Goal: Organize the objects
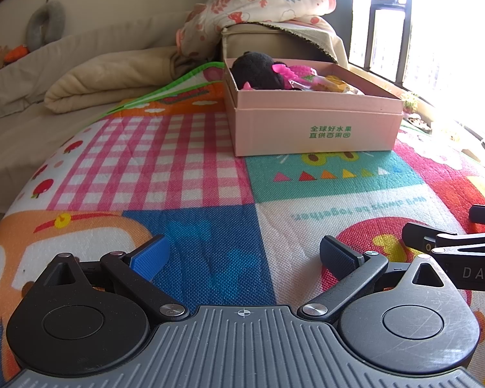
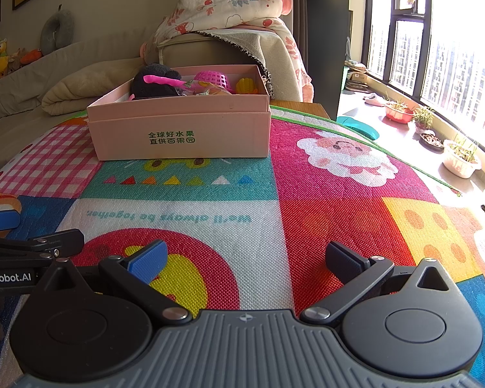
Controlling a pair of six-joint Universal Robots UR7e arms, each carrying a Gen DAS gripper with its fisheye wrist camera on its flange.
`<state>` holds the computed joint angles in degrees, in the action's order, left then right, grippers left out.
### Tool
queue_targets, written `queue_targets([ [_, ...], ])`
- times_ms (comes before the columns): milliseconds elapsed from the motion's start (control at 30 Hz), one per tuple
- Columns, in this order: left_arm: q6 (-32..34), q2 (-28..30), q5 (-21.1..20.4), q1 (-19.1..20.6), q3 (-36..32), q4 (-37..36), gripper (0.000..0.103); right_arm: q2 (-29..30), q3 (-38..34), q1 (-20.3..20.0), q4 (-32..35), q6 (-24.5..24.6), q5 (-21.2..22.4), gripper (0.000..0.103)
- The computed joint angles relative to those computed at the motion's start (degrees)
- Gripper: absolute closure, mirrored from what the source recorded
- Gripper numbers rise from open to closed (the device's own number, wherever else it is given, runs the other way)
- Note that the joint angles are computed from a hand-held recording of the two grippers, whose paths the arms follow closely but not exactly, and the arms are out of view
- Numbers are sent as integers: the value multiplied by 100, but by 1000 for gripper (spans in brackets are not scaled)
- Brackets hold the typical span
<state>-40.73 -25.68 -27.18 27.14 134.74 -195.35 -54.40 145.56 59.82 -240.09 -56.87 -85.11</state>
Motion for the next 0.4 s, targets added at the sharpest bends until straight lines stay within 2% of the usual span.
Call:
queue_targets([
  [400, -19, -2, 0, -6, 2, 19, 1, 2, 3, 1, -5, 0, -1, 0],
])
